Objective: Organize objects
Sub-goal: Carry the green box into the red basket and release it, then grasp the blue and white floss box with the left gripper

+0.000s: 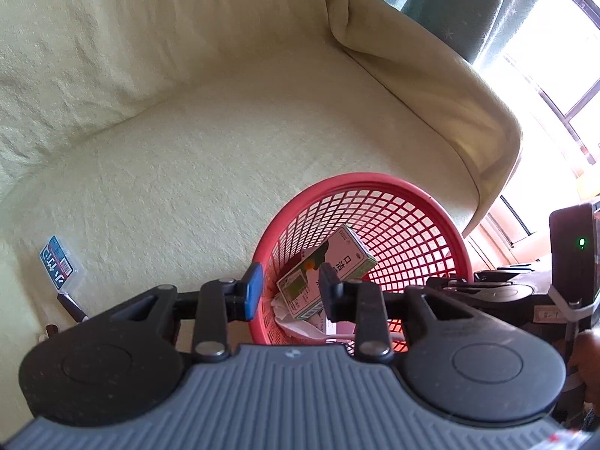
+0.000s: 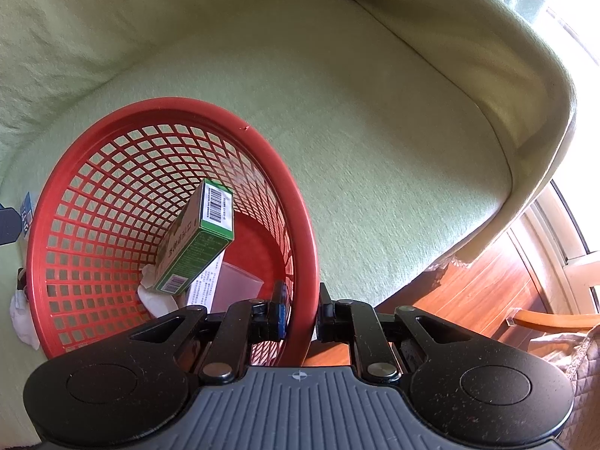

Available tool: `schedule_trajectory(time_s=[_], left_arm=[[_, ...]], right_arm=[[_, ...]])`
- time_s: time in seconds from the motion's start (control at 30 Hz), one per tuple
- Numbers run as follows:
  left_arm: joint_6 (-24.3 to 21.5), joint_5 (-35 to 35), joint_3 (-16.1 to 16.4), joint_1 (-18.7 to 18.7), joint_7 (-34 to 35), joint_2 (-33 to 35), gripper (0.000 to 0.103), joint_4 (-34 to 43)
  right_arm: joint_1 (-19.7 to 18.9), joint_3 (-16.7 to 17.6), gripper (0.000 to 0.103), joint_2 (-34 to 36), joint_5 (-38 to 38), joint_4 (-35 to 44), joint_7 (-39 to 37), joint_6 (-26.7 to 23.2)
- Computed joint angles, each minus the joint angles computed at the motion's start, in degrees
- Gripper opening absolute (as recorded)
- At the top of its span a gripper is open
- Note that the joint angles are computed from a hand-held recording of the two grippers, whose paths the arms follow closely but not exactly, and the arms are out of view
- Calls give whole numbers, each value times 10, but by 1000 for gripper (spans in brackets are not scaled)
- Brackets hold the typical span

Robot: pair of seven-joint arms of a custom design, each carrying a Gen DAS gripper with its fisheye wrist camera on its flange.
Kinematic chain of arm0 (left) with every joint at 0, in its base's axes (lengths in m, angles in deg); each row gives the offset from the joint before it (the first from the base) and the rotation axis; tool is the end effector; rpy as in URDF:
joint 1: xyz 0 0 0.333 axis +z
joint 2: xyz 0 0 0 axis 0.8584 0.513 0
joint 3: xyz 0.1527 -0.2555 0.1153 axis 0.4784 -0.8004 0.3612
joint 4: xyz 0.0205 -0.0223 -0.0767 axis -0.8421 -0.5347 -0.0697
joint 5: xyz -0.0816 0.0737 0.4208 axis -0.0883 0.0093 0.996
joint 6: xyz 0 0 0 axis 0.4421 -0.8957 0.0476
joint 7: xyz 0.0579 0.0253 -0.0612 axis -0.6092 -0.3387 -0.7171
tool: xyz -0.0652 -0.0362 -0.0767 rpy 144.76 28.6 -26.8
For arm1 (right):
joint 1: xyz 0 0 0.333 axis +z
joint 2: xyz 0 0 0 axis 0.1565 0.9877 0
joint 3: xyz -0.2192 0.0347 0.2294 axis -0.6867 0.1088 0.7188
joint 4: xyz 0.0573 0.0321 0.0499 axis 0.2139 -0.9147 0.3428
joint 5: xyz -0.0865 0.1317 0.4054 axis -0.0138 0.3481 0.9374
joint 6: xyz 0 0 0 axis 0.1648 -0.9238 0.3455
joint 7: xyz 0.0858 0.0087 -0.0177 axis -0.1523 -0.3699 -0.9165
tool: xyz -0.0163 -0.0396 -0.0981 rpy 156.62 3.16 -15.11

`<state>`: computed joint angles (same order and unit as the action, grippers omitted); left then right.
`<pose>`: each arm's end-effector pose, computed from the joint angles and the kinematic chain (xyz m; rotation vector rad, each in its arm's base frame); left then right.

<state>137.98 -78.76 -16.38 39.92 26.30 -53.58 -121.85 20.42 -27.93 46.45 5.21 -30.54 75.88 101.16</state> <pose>0.5661 -0.2960 0.8151 -1.9088 2.1960 -0.5832 0.5885 0.1401 0.7453 -2.1403 1.9600 -0.1604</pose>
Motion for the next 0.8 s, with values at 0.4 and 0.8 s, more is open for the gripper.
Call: schedule_trajectory(time_s=[0.4,0.8], left_arm=[[17,9,7,41,8,-90,31,-121],[15,0,15,88,10,-167,31,-240]], right_arm=[[-8,-4,11,29,14,39,-39,-31],[-32,-12,11,55,77,95,-36,-64]])
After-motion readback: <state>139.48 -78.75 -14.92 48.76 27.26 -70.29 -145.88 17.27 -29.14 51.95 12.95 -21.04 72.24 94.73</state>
